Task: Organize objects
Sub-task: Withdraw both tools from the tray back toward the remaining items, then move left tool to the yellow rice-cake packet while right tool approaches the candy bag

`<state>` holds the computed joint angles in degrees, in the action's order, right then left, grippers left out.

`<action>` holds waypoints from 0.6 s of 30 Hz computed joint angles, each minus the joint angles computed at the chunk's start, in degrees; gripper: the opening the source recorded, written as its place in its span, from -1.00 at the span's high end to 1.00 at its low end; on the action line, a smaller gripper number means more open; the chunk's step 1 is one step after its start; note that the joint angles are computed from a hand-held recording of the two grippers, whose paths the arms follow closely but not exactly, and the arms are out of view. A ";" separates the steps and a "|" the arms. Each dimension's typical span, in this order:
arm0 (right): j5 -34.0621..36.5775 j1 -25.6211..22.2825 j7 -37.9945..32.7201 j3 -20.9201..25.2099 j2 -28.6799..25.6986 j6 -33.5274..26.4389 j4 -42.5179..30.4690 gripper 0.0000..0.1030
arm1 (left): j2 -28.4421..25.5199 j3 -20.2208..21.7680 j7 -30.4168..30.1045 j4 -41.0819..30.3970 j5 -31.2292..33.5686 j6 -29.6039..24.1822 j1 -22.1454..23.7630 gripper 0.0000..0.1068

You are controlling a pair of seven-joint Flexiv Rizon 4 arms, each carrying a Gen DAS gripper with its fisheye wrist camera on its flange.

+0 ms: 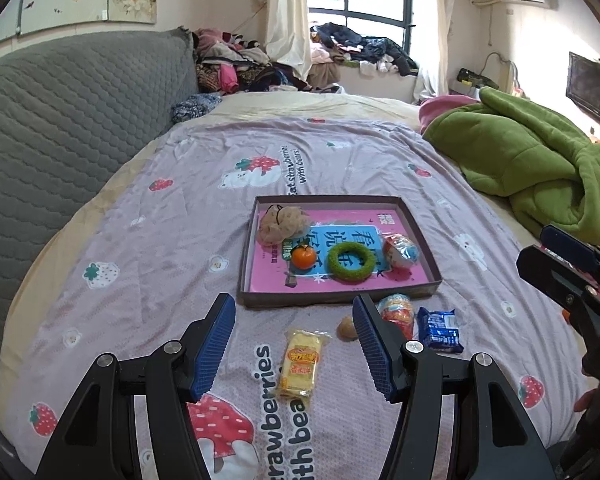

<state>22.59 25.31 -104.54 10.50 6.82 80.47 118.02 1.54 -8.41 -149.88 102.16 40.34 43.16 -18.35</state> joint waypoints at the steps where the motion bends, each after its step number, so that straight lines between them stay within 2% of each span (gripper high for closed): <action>1: 0.49 0.10 -0.38 -0.09 0.41 -0.20 0.15 -0.41 | 0.07 -0.15 -0.02 -0.05 0.09 -0.41 -0.12 -0.18; 6: 2.91 0.85 -2.43 -0.89 1.65 -0.99 0.37 -0.41 | 0.57 -0.66 -0.13 0.07 0.25 -1.17 -0.50 -0.18; 18: 3.13 1.05 -2.17 -1.21 2.00 -3.76 0.41 -0.41 | 0.68 -0.87 -0.72 1.52 0.05 -0.45 -0.67 -0.18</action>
